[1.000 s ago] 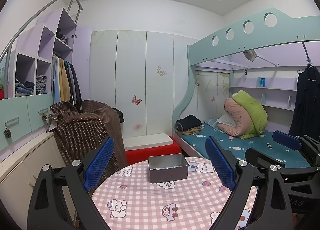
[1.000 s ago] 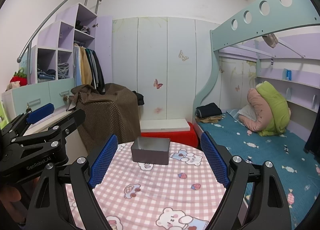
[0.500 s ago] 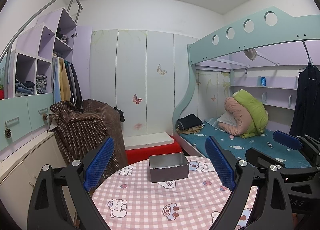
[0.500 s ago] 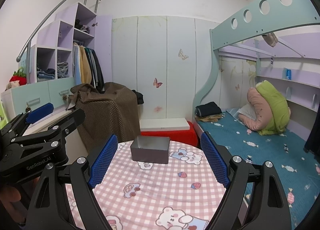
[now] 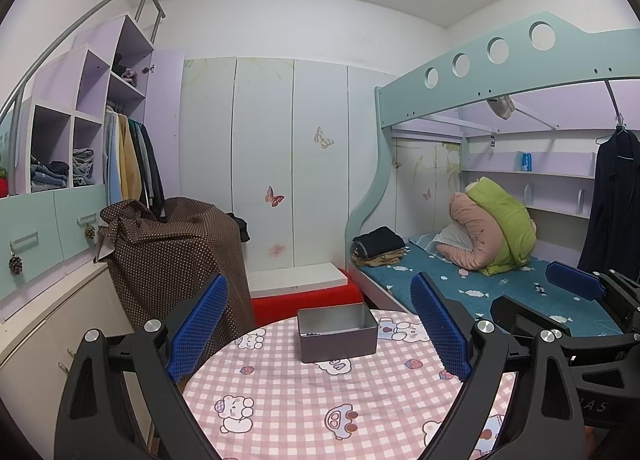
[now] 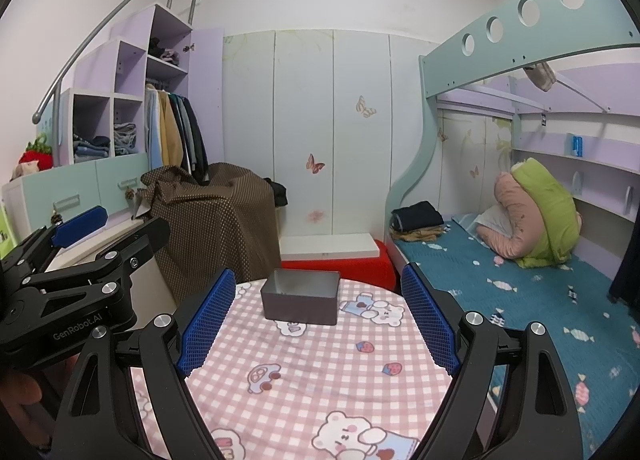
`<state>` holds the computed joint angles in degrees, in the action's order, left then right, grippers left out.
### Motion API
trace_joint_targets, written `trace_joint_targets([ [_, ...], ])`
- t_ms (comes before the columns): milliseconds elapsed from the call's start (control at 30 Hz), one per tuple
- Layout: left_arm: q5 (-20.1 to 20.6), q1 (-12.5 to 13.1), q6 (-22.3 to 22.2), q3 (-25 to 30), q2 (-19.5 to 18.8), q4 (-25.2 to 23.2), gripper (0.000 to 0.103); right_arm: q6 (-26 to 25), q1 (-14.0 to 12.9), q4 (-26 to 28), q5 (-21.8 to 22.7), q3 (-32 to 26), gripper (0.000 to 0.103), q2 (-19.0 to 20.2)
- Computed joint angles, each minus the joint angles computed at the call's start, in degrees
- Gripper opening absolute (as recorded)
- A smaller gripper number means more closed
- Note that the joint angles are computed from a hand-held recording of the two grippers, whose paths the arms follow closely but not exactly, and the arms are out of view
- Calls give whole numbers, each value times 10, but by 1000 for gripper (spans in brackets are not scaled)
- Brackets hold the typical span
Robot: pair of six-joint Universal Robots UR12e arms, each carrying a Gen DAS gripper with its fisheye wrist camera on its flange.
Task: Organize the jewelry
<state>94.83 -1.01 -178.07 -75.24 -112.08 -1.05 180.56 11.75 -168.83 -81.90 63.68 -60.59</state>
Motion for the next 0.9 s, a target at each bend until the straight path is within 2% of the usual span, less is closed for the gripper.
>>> trace_joint_targets([
  [900,-4,3,0,-3,0,-1,90,7,1,1,-5,3,86,1],
])
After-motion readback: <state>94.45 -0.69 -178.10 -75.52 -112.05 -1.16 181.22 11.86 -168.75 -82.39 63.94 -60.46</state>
